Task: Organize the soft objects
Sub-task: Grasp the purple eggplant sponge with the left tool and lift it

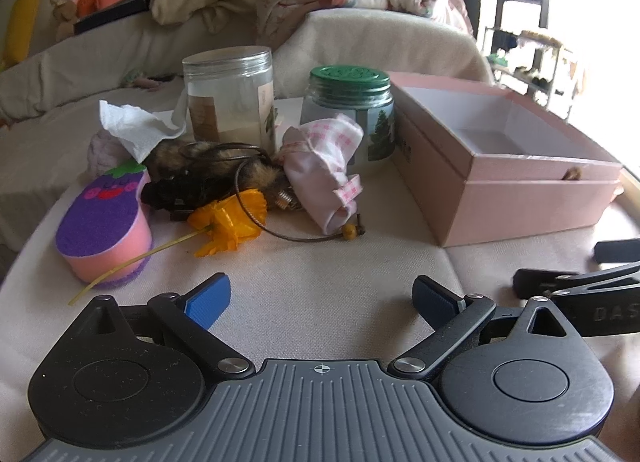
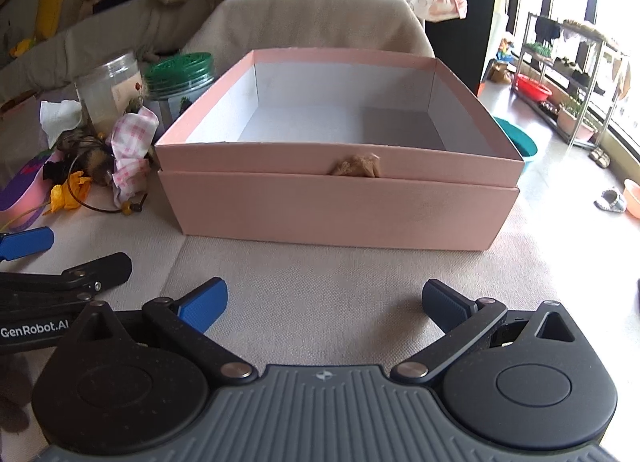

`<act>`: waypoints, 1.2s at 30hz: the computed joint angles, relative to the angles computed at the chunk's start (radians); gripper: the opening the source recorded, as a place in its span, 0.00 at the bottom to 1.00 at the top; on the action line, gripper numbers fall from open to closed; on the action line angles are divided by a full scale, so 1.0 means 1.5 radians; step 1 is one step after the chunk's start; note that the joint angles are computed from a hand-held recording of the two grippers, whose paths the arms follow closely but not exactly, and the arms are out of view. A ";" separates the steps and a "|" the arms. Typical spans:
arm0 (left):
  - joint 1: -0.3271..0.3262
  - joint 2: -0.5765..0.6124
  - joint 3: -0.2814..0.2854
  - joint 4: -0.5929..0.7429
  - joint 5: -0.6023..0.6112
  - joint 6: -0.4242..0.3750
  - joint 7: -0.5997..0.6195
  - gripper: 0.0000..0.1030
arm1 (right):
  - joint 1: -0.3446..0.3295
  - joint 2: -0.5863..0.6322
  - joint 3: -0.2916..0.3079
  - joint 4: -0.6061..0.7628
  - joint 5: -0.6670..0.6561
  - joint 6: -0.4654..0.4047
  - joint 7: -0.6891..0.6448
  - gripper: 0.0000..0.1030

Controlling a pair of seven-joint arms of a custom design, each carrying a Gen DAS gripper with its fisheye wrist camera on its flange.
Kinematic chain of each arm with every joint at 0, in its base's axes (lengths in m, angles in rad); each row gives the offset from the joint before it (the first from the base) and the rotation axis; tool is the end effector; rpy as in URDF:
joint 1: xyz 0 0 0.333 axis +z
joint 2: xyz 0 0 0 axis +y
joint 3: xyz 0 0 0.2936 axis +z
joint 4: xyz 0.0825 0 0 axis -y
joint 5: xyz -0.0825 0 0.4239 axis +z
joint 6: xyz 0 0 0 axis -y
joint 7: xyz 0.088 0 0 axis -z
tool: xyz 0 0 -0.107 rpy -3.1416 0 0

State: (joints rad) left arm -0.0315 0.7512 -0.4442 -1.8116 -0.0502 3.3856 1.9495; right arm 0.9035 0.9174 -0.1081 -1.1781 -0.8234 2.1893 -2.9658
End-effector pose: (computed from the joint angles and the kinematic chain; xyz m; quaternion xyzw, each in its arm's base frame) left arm 0.6490 -0.2822 0.2127 -0.4390 0.7850 -0.3902 0.1972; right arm 0.5591 0.5667 0.2217 -0.4983 0.7805 -0.3116 0.2129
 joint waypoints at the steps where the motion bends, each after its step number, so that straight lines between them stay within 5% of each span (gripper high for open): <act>1: 0.042 0.011 -0.040 -0.002 0.022 -0.002 0.002 0.97 | 0.000 0.003 0.001 0.006 0.003 -0.005 0.000 1.00; 4: 0.114 0.022 -0.107 -0.018 0.041 -0.007 0.021 0.97 | 0.003 0.007 0.001 0.012 0.005 -0.011 0.000 1.00; 6: 0.213 0.044 -0.189 -0.044 0.111 0.014 0.007 0.97 | 0.009 0.006 -0.004 0.006 -0.003 -0.010 0.010 1.00; 8: 0.261 0.052 -0.217 -0.055 0.164 0.060 -0.007 0.97 | 0.010 0.006 -0.005 0.006 -0.006 -0.009 0.013 1.00; 9: 0.253 0.043 -0.200 -0.051 0.159 0.087 -0.008 0.97 | 0.011 0.007 -0.006 0.007 -0.008 -0.010 0.014 1.00; 11: 0.175 0.006 -0.104 -0.015 0.117 0.102 -0.035 0.97 | 0.012 0.007 -0.006 0.006 -0.011 -0.011 0.018 1.00; 13: 0.066 -0.009 0.013 0.063 -0.009 0.016 -0.009 0.97 | 0.012 0.008 -0.006 0.007 -0.012 -0.012 0.020 1.00; 15: 0.013 0.010 0.076 0.139 -0.054 -0.085 -0.025 0.96 | 0.012 0.009 -0.005 0.008 -0.012 -0.013 0.020 1.00; 17: 0.020 0.056 0.071 0.224 -0.074 -0.191 -0.022 0.96 | 0.012 0.009 -0.005 0.009 -0.012 -0.013 0.020 1.00; 19: -0.009 0.082 0.105 0.273 -0.089 -0.234 -0.034 0.96 | 0.012 0.009 -0.005 0.009 -0.013 -0.014 0.020 1.00; 25: -0.009 0.122 0.098 0.317 -0.118 -0.228 0.026 0.96 | 0.011 0.009 -0.005 0.010 -0.013 -0.013 0.020 1.00; 27: 0.012 0.127 0.068 0.305 -0.127 -0.208 0.067 0.94 | 0.011 0.008 -0.004 0.007 -0.013 -0.011 0.019 1.00; 28: 0.040 0.131 0.028 0.295 -0.131 -0.194 0.104 0.81 | 0.010 0.005 -0.003 0.004 -0.013 -0.007 0.016 1.00; 30: 0.098 0.135 -0.043 0.269 -0.108 -0.176 0.126 0.77 | 0.008 -0.003 -0.001 -0.006 -0.020 0.011 -0.001 0.94; 33: 0.229 0.170 -0.210 0.220 -0.149 -0.128 0.274 0.77 | 0.036 0.018 -0.021 0.037 -0.068 -0.006 -0.056 0.89; 36: 0.348 0.243 -0.350 0.174 -0.095 -0.065 0.343 0.77 | 0.072 0.040 -0.060 0.084 -0.148 0.001 -0.067 0.89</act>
